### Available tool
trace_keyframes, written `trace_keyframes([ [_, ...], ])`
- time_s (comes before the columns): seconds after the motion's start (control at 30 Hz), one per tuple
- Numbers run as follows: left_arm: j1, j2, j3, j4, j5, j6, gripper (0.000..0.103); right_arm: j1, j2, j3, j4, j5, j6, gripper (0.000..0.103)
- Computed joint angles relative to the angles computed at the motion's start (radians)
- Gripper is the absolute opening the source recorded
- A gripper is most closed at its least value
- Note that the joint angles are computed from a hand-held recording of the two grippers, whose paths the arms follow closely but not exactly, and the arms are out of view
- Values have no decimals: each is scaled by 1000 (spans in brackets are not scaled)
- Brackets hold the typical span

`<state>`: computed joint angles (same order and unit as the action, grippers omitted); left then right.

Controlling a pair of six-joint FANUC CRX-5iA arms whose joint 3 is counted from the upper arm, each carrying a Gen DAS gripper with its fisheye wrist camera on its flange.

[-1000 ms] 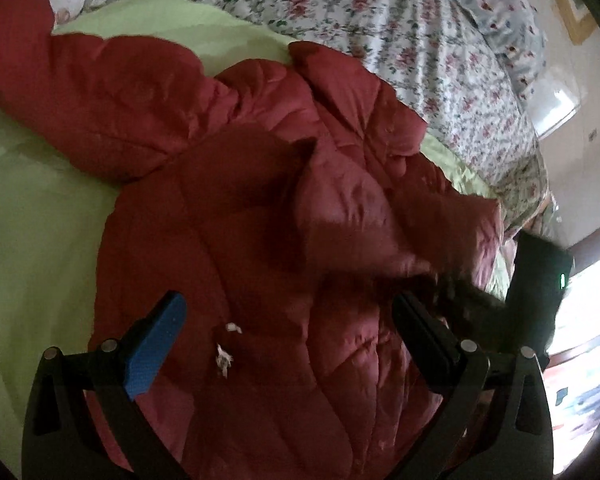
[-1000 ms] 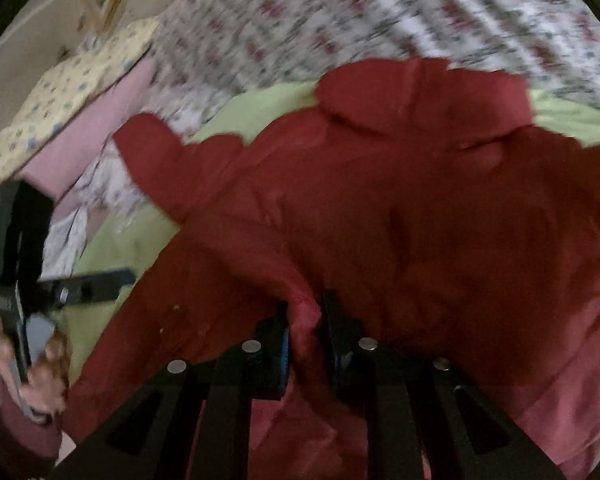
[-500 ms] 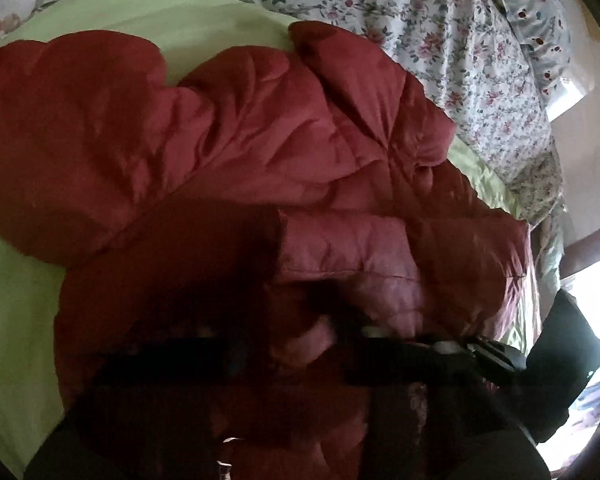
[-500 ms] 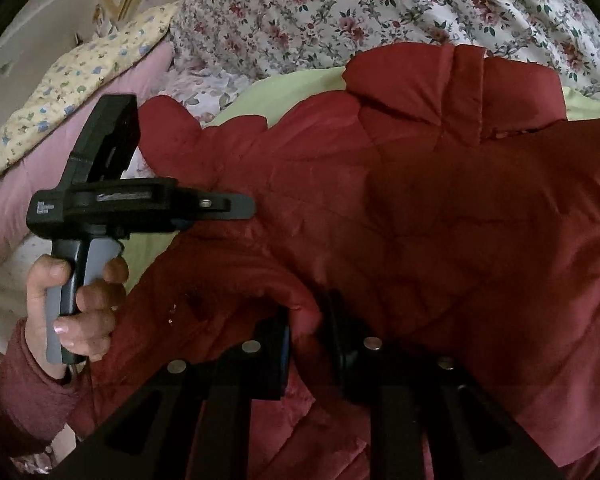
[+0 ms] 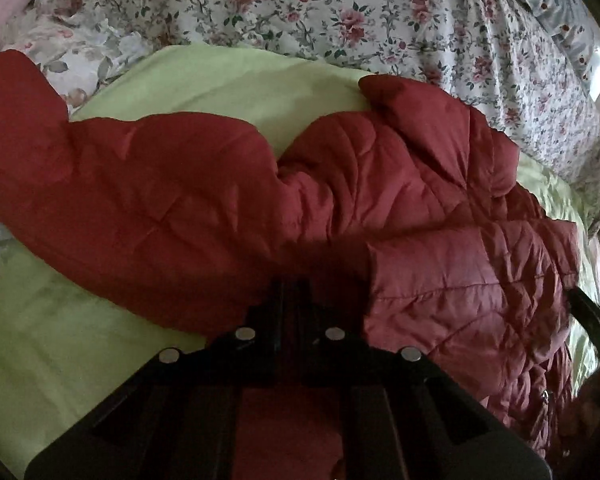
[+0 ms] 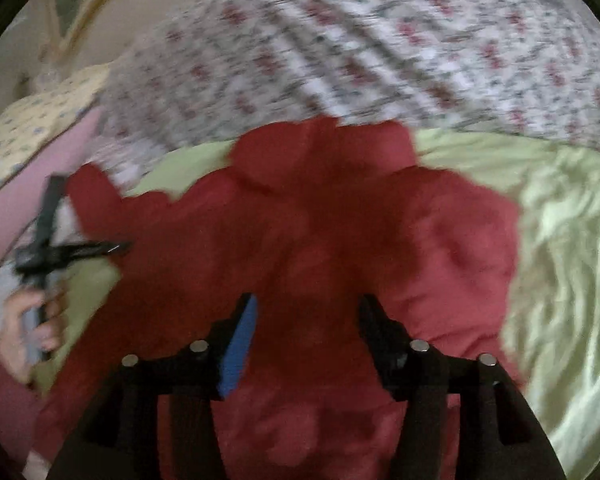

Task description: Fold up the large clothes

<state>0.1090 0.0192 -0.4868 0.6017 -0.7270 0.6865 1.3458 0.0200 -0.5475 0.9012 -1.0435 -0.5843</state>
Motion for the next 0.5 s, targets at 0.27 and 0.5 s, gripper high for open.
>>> trace_keyframes([
  [0.27,14,-94,-89,191,-114,-168,4,-124,73,-13,-89,213,11,57],
  [0.5,-85,-61,-87,141,-118,-135,4,-137,116,22,-90,239,33,57],
])
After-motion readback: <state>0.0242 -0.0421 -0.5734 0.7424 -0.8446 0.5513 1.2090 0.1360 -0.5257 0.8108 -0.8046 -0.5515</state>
